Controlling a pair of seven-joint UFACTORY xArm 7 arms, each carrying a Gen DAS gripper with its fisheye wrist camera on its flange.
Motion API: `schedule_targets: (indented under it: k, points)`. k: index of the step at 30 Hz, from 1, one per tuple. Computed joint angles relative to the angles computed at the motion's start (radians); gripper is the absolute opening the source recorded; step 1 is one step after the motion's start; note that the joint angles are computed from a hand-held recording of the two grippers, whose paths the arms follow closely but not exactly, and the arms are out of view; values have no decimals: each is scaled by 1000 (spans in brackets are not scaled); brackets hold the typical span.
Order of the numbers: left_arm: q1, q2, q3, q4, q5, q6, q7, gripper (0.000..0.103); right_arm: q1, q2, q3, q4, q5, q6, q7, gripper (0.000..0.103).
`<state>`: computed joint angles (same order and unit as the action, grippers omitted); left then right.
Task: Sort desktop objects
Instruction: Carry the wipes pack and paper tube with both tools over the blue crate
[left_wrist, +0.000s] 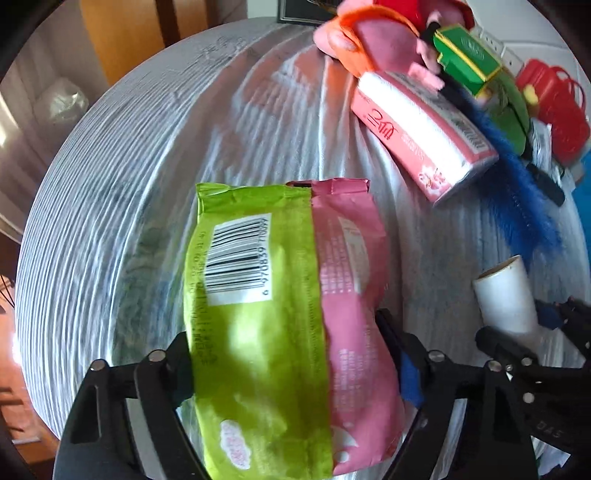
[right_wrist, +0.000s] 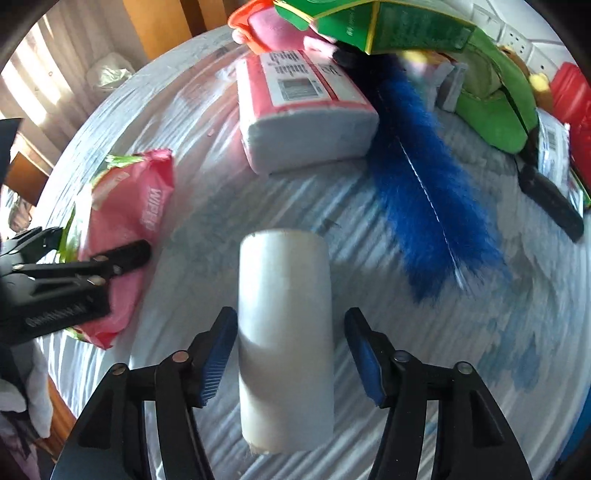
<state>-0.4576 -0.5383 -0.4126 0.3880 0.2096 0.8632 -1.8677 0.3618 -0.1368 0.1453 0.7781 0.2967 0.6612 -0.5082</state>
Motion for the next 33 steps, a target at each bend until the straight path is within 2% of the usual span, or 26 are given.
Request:
schedule_targets:
  k: [1,2,3,5,8,10,11,14,15,16,17,20,25,27,30,33]
  points:
    - [-7,-10,-10,-3,-8,6,-19,80,1,-10,4,-21,-10,-26,-1,50]
    - [-12,-15,-15,-3,-12,11,-28,79,2,-20,10,-36,-31,-47,4,45]
    - [-18,-30,-28,-3,-13,18,-51,78,4,-24,12,-40,-43,-53,12,45]
    - [-26,-50,-45,12,-7,46,-74,78,22,-31,-15,-32,37,-25,-33,45]
    - [-23,-43,-83,99,37,164,-82,78,26,-72,-22,-46,83,-43,-65,45]
    - [-17,-54,-85,155,76,242,-55,78,33,-110,-41,-40,129,-30,-102,45]
    - [6,-30,-83,191,111,251,-40,78,34,-125,-45,-40,138,-30,-109,45]
    - [38,12,-103,329,193,357,-7,78,32,-202,-82,-31,178,-7,-152,45]
    - [52,29,-100,357,225,365,7,78,32,-219,-92,-28,189,-6,-164,45]
    - [30,29,-86,377,267,341,61,78,30,-237,-102,-22,197,-2,-175,45]
    - [49,47,-110,425,289,358,74,78,27,-264,-118,-16,208,2,-190,45]
    - [78,145,-152,568,380,415,61,78,10,-321,-183,23,237,37,-256,45]
    - [58,338,-222,836,562,565,22,78,-30,-378,-265,83,266,69,-349,45]
    - [37,404,-226,917,626,590,27,78,-60,-397,-288,116,269,82,-361,45]
    - [-8,510,-222,1051,731,615,89,78,-101,-417,-320,149,277,92,-363,45]
    - [-54,587,-198,1151,820,589,167,78,-150,-409,-342,199,272,94,-330,45]
